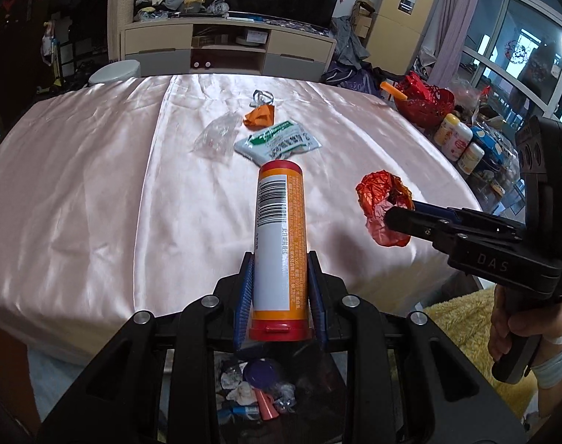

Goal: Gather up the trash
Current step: 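Carry the tube and foil wrapper over the bin and open both tools to drop them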

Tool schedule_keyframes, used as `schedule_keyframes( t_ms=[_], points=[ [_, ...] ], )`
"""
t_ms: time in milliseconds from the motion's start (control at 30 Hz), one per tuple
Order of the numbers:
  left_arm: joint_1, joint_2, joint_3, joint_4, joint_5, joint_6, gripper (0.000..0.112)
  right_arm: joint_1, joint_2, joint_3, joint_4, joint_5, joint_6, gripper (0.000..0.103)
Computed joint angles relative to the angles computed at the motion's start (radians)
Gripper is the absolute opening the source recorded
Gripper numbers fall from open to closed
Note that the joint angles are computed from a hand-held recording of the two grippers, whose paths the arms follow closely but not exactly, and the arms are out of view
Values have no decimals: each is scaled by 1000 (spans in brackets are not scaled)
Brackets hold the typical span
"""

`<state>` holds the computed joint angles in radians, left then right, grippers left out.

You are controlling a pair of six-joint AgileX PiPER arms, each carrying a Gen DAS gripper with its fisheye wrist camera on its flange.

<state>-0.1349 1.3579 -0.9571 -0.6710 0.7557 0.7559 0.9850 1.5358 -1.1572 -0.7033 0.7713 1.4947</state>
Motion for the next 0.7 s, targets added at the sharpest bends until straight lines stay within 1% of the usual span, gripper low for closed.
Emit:
schedule_keyframes(
  t_ms=[67,133,233,267,400,600,700],
  points=[
    [20,-55,71,3,2,15,26,52,-9,32,-27,16,68,37],
    [40,-106,137,11,4,31,26,90,-15,65,-39,11,129,37],
    [90,-171,221,4,32,83,26,144,-13,102,-62,8,208,37],
    [97,-186,243,5,36,91,26,167,-5,105,-70,11,237,37],
    [117,-225,328,-7,37,125,26,218,36,122,-78,-22,306,37],
    [94,-222,443,-15,-21,142,26,257,101,148,-56,-80,358,37],
    [67,-196,495,-19,-68,152,26,254,121,186,-50,-148,401,37]
  ],
)
